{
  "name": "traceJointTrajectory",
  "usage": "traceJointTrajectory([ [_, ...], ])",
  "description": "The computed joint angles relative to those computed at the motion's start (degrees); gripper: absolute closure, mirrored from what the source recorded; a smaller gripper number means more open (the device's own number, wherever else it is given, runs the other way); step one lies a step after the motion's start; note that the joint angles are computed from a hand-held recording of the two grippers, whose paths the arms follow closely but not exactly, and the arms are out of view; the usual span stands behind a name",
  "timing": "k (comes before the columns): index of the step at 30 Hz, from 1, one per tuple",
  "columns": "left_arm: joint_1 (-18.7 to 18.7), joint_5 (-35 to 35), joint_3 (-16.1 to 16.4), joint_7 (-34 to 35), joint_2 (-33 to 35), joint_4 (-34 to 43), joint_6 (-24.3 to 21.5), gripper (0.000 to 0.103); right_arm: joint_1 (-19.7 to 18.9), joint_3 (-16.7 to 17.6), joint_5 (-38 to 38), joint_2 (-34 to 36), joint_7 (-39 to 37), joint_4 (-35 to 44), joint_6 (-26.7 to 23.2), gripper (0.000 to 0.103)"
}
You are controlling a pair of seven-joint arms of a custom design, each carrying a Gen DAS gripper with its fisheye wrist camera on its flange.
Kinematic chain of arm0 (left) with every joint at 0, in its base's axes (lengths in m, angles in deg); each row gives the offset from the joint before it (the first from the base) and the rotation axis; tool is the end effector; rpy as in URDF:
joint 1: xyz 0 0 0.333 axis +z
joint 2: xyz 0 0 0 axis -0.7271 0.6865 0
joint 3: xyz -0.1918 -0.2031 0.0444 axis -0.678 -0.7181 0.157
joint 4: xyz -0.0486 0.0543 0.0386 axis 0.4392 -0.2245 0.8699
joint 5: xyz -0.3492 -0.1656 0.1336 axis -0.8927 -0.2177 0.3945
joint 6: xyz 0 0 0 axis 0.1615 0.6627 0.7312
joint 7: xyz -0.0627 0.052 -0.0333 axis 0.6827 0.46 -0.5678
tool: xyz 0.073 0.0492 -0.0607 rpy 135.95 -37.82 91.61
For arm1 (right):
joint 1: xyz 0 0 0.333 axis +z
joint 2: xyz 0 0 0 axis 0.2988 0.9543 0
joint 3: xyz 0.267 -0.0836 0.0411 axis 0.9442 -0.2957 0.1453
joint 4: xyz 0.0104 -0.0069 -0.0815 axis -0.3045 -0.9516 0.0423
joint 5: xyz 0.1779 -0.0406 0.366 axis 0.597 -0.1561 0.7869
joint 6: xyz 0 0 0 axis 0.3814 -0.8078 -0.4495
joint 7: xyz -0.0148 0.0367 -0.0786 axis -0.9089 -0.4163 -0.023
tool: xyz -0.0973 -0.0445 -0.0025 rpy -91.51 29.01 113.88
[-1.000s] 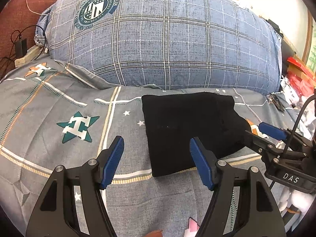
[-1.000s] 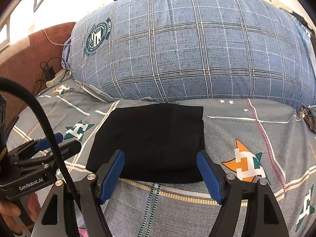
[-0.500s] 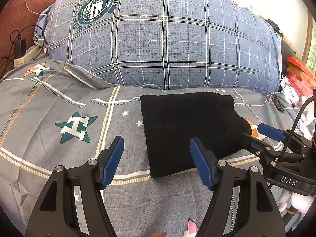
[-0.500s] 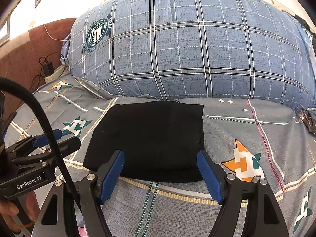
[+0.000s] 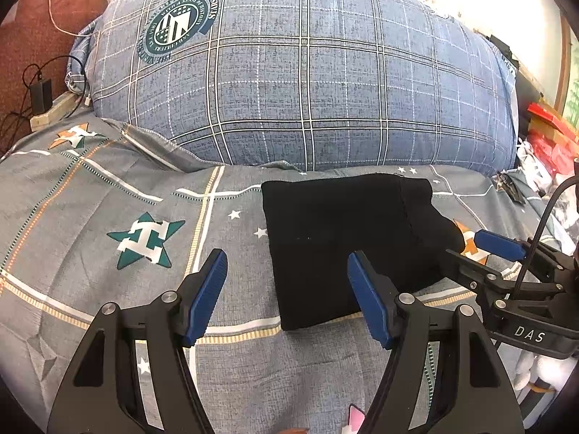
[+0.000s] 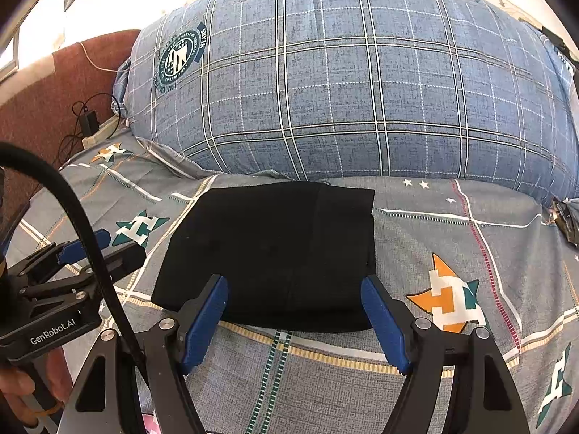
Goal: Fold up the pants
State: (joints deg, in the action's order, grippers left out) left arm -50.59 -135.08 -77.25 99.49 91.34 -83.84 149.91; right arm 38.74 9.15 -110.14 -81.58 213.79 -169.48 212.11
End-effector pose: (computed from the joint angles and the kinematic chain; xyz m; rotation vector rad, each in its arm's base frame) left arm 0.5869 -0.1311 0.3460 -1.3031 2.1770 -1.0880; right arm 0.4952 0.2903 0.3788 -1.5404 1.9660 -0.7293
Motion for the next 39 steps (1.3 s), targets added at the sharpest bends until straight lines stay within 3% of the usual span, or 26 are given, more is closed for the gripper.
traceJointTrajectory([
  [32, -1.28, -5.89, -0.1, 5.74, 0.84, 0.89, 3.3, 0.033, 0.88, -0.19, 1.2, 0.64, 0.41, 0.26, -0.36, 0.029],
  [37, -0.85, -5.16, 0.23, 4.44, 0.51, 0.55, 0.65, 0.033, 0.71, -0.1, 1.26, 0.39, 0.44, -0.12, -0.21, 0.029],
  [39, -0.47, -7.96, 0.17, 7.11, 0.25, 0.56, -0.65, 0.033, 0.64, -0.06, 1.13, 0.07, 0.69, -0.49, -0.16, 0.029],
])
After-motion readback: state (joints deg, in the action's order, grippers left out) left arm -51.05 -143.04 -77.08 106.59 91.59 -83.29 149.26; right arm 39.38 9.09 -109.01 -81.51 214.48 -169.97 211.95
